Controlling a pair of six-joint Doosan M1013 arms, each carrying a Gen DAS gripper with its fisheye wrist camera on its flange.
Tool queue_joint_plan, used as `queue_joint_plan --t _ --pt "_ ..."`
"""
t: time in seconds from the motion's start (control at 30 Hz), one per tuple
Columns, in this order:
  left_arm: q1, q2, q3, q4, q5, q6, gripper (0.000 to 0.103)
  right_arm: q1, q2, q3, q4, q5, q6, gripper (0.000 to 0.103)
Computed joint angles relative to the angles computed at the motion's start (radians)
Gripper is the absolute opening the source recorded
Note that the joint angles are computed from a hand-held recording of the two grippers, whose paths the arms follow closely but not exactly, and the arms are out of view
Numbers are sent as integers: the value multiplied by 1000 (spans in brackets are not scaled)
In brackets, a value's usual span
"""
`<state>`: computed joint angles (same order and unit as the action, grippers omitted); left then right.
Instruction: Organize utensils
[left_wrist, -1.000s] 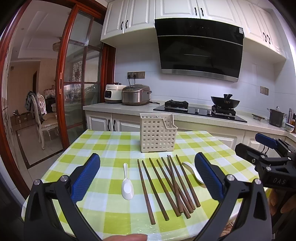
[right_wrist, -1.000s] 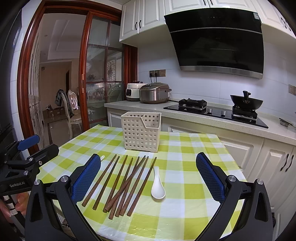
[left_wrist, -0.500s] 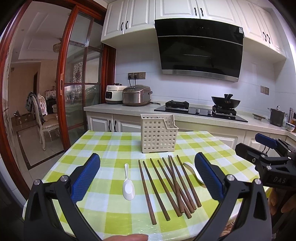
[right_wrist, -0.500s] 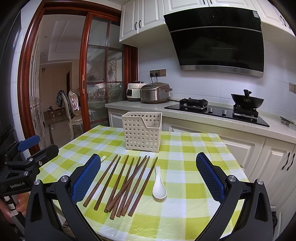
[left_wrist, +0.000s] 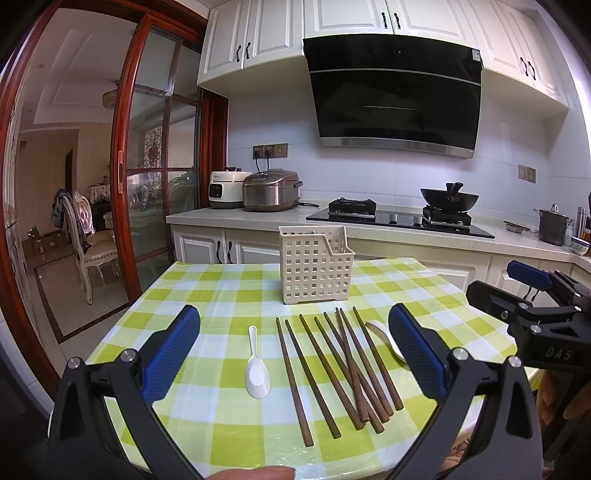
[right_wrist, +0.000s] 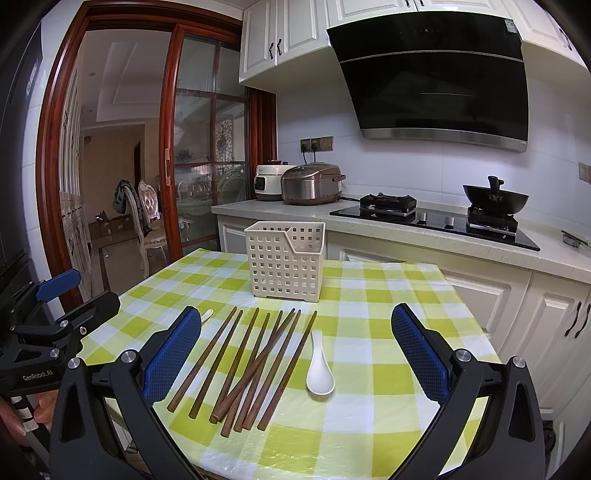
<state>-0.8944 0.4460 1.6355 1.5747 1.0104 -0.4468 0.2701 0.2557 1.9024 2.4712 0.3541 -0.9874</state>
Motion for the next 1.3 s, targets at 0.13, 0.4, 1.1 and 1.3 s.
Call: queue_joint_plan --t 0.13,0.4,1.1,1.3 --pt "0 1 -3 -2 2 3 99 0 0 0 -4 3 5 96" --pt "0 1 -2 -2 1 3 99 0 5 -1 -10 5 12 96" --pt "-2 4 0 -11 0 2 99 1 10 2 -14 8 20 96" --pt "1 5 -2 -22 -7 8 99 -1 16 10 -12 15 22 96"
